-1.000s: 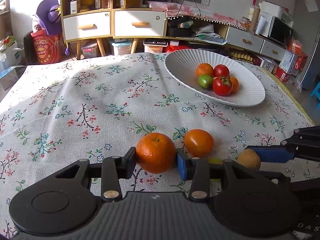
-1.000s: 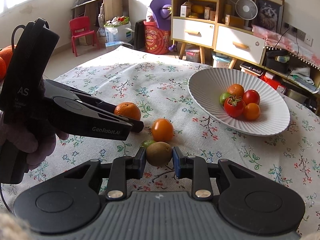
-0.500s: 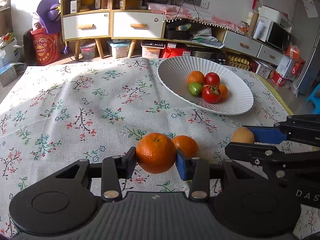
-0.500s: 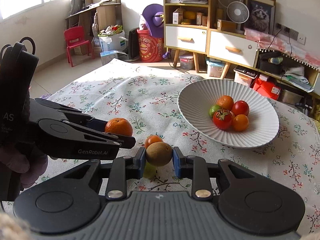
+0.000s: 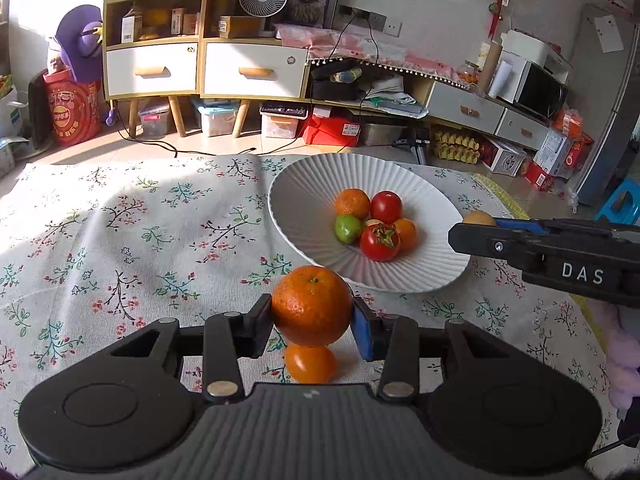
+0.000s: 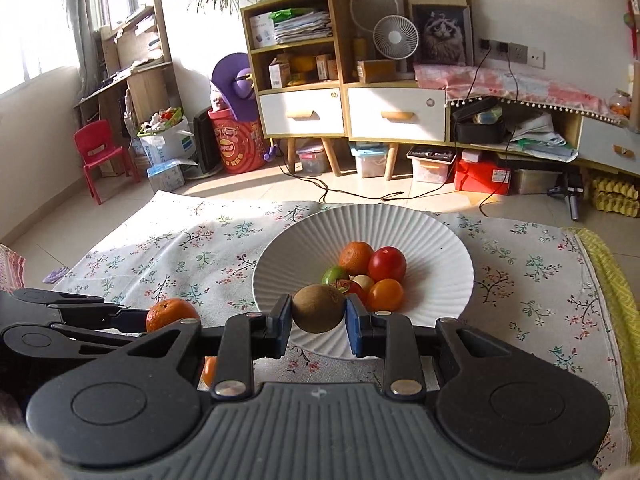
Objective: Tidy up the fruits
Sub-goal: 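Carry the orange and kiwi into the white bowl and open both tools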
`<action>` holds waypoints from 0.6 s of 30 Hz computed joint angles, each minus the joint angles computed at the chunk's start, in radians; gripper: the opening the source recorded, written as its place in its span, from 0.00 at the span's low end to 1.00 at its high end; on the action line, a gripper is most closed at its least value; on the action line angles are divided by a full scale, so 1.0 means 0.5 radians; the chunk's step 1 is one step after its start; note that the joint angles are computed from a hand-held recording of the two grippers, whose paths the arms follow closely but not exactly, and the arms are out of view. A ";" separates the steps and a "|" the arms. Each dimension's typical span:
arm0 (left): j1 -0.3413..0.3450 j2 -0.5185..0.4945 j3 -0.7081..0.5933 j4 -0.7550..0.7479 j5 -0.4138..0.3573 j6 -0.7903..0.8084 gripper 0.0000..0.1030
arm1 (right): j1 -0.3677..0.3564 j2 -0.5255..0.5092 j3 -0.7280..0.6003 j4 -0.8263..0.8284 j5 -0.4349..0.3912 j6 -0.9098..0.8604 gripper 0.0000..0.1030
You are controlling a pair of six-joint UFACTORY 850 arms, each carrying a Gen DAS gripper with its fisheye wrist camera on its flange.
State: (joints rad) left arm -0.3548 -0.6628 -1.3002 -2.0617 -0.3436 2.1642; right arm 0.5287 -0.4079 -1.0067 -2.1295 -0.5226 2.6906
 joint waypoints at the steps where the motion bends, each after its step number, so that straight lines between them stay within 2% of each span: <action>1: -0.011 -0.013 -0.026 -0.007 0.010 0.016 0.45 | -0.014 -0.007 -0.004 -0.014 -0.001 0.024 0.25; 6: -0.065 -0.110 -0.188 0.075 0.075 -0.039 0.45 | -0.081 -0.039 -0.005 -0.106 -0.020 0.138 0.25; 9: -0.079 -0.185 -0.280 0.028 0.057 0.007 0.45 | -0.124 -0.053 -0.001 -0.157 0.000 0.211 0.25; 11: -0.087 -0.246 -0.359 0.101 0.074 -0.068 0.45 | -0.146 -0.065 -0.003 -0.185 0.009 0.258 0.25; 14: -0.110 -0.329 -0.468 0.156 0.143 -0.093 0.45 | -0.168 -0.077 -0.010 -0.184 0.024 0.269 0.25; 18: -0.127 -0.422 -0.608 0.410 0.223 -0.376 0.45 | -0.202 -0.099 -0.028 -0.170 0.071 0.258 0.25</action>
State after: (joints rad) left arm -0.4183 -0.8740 -1.6043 -1.8568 -0.2322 1.9763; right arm 0.4279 -0.4575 -1.0208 -2.2143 -0.4873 2.8194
